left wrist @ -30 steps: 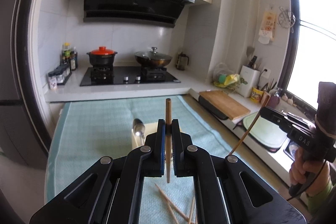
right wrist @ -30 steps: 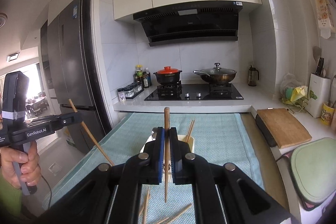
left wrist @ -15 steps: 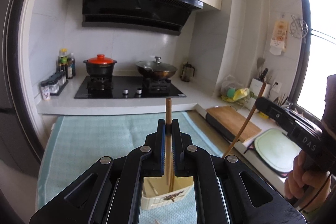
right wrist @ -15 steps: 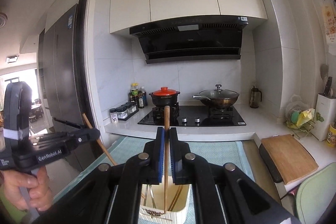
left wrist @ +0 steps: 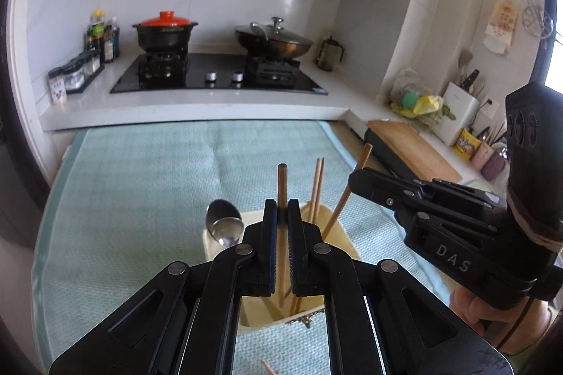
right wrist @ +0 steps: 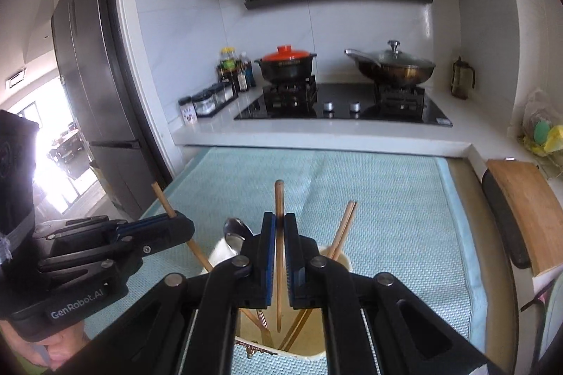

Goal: Organize utensils
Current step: 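Open both tools to release the chopsticks into the caddy, then withdraw both tools from the caddy and move them toward the remaining chopsticks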

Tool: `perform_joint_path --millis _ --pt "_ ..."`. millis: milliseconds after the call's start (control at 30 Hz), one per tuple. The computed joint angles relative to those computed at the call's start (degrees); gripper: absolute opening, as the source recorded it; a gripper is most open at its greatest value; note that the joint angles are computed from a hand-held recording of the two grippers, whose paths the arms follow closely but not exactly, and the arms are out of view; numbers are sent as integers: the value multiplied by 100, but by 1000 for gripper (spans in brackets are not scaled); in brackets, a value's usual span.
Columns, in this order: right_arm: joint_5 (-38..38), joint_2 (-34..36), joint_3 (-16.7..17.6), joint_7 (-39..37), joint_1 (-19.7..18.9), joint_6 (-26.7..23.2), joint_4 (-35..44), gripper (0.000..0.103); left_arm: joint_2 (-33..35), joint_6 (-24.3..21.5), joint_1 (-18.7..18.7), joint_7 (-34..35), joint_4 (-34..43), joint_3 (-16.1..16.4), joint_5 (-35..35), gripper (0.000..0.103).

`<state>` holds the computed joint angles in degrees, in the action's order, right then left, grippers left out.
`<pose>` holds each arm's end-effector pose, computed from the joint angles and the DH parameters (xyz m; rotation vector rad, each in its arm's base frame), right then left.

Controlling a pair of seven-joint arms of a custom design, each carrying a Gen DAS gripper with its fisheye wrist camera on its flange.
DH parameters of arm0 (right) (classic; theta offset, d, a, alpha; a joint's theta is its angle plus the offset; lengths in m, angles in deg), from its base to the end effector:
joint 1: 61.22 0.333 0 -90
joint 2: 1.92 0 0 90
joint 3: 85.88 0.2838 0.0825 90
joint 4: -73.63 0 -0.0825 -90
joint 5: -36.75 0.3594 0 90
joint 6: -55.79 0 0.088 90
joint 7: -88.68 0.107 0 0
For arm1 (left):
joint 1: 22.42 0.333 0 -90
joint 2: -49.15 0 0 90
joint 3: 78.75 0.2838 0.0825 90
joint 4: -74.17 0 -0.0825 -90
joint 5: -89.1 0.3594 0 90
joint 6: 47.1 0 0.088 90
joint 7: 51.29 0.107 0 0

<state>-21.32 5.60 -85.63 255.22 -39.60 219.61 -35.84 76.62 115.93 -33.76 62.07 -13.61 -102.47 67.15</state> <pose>0.5425 0.2677 0.4820 -1.5393 1.6711 -0.7258 0.6118 -0.3358 0.4762 -1.2652 2.3198 -1.2995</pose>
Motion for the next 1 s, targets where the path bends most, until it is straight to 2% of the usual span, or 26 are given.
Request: perform_joint_path --millis 133,233,333,400,433,467,500,533,567,633,700,733,767,800,867,933,1000 --pt "242 376 -88 -285 -2 48 204 5 311 -178 -287 -329 378 290 438 3" --pt "534 643 -181 -567 27 96 413 5 566 -327 -413 -484 723 384 715 4" --pt "466 758 -424 -341 175 190 529 6 759 -381 -615 -866 1039 620 1046 5" --pt "273 710 -567 -71 275 188 542 6 750 -303 -565 -989 1044 593 1089 20" --pt "99 635 -626 107 321 189 514 6 673 -186 -522 -1040 937 572 1082 40" --pt "-183 511 -680 365 380 163 452 11 572 -8 -471 -1075 788 544 1064 58" --pt "-506 351 -689 634 414 114 364 25 431 203 -386 -1059 575 477 1022 65" --pt "-852 189 -672 925 434 66 280 35 266 402 -256 -980 329 357 945 71" --pt "-1350 -18 -657 1371 472 8 165 50 114 523 -133 -894 127 248 877 72" --pt "-2101 -473 -500 1940 511 -248 -108 53 -298 708 217 -579 -407 -70 625 76" --pt "-2350 -971 -240 1981 513 -563 -477 54 -848 981 576 -180 -1120 -367 241 85" --pt "-2415 -1217 -103 1998 506 -718 -670 57 -1158 1133 775 86 -1519 -532 -32 93" --pt "-2482 -1477 41 2045 499 -850 -895 65 -1503 1269 1014 475 -1945 -746 -427 98" --pt "-2509 -1747 189 2073 493 -966 -1140 70 -1828 1373 1207 885 -2316 -915 -860 99" --pt "-2415 -2235 479 2056 485 -1213 -1602 74 -2530 1420 1455 1920 -3037 -1127 -1980 101" --pt "-2187 -2690 808 2031 505 -1563 -2076 77 -3205 1507 1277 2857 -3768 -953 -3103 101" --pt "-1975 -3115 1160 2180 535 -1871 -2582 77 -3747 1658 662 4098 -4442 -452 -4577 102"
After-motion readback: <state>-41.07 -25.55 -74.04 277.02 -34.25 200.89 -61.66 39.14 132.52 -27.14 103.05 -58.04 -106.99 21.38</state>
